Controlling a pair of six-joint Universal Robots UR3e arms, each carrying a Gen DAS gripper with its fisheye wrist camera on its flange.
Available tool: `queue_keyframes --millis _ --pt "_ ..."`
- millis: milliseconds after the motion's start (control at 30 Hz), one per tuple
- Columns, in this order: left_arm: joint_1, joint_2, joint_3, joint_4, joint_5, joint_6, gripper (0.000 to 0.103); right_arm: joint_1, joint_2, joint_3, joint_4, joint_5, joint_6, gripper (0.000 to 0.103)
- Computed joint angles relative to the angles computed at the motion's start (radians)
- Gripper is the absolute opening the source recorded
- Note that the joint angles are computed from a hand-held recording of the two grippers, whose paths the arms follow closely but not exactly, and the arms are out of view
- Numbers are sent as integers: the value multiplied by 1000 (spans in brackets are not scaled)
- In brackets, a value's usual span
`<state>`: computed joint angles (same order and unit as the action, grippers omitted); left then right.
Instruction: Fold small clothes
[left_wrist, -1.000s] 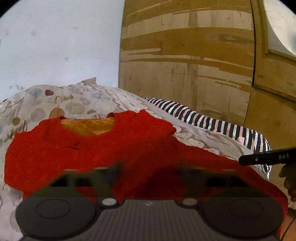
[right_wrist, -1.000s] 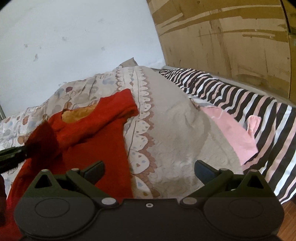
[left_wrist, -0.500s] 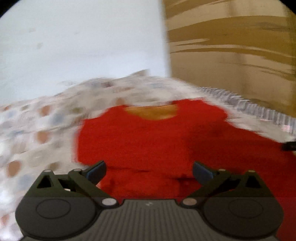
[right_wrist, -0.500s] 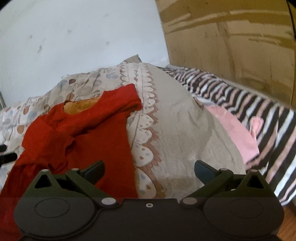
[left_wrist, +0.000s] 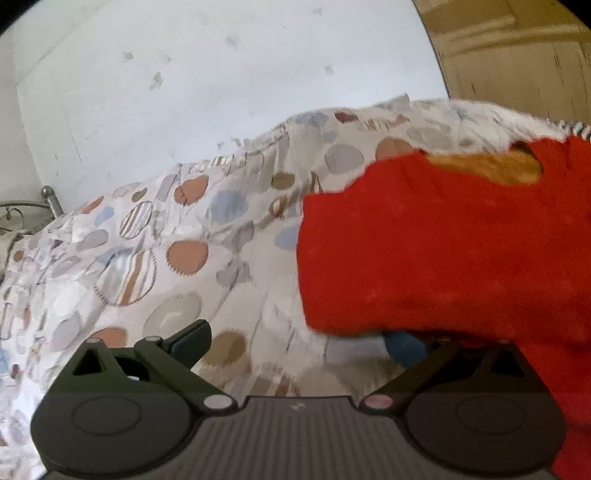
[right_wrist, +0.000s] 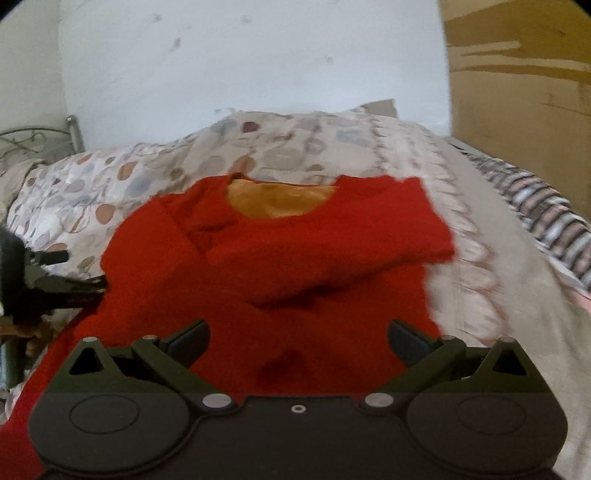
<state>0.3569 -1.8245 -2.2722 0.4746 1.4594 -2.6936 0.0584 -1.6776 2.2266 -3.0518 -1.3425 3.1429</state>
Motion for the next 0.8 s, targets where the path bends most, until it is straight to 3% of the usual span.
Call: queue_keyframes --millis 133,300,367,467,800 --pt "-27 -102 78 89 37 -21 101 86 148 -81 -55 -85 17 103" --pt "-14 -133 60 247 65 -106 100 129 205 -101 -56 -153 -2 103" --pt "-13 -128 78 208 104 -157 100 146 215 -109 -55 -178 -9 103" --pt "9 -103 97 109 93 -195 100 146 214 -100 -65 -178 -14 103" --pt "-4 -5 69 -59 149 -144 100 142 213 -95 -71 -172 -10 103"
